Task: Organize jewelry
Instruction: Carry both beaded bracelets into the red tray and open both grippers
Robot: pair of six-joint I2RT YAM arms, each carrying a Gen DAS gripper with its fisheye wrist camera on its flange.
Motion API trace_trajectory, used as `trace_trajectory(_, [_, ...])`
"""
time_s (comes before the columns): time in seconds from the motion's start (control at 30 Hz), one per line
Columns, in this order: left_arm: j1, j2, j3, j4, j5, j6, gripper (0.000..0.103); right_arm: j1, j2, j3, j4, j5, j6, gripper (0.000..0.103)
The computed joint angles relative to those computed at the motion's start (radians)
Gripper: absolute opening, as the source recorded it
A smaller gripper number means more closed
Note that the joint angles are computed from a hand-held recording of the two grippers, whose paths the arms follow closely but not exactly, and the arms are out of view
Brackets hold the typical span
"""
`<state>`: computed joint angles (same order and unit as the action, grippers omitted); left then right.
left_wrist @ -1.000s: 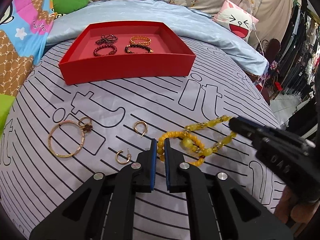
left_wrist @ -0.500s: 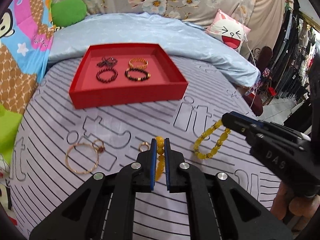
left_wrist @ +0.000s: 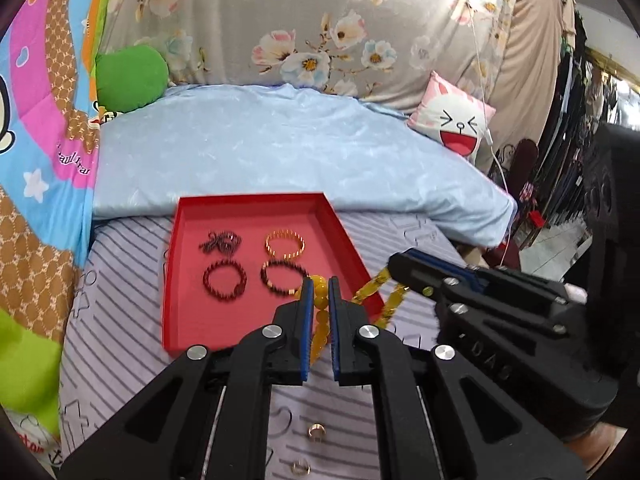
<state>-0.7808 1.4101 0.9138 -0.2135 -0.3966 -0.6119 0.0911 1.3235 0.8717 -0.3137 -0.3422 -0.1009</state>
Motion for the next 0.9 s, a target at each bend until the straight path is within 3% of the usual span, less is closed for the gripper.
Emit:
trace_trajectory(0.1, [0.098,0.03,0.009,0.059,0.098,0.023,0.007,0.038,0.097,0.067,0.027,0.007,0.054,0.009])
trace_trajectory(0.2, [0.203,0.094,-0.01,0.134,0.233,0.008,0.007,0.038,0.232,0.134,0.036,-0.052,0.124,0.009])
trace_trajectory(0.3, [0.262,0.186,-0.021,0.175,0.293,-0.008,0.007,0.05,0.334,0.15,0.058,-0.032,0.135,0.009])
trace_trajectory(0.5, [0.277,0.293,-0.053,0.202,0.242,0.016,0.007,0.052,0.429,0.109,0.118,0.08,0.077,0.009])
trace_trajectory(0.67, [0.26,0.321,-0.06,0.18,0.144,0.047,0.007,0.05,0.441,0.075,0.167,0.14,0.037,0.009])
trace_trajectory(0.9, [0.248,0.363,-0.058,0.172,0.078,0.043,0.007,0.06,0.472,0.068,0.188,0.15,0.028,0.009])
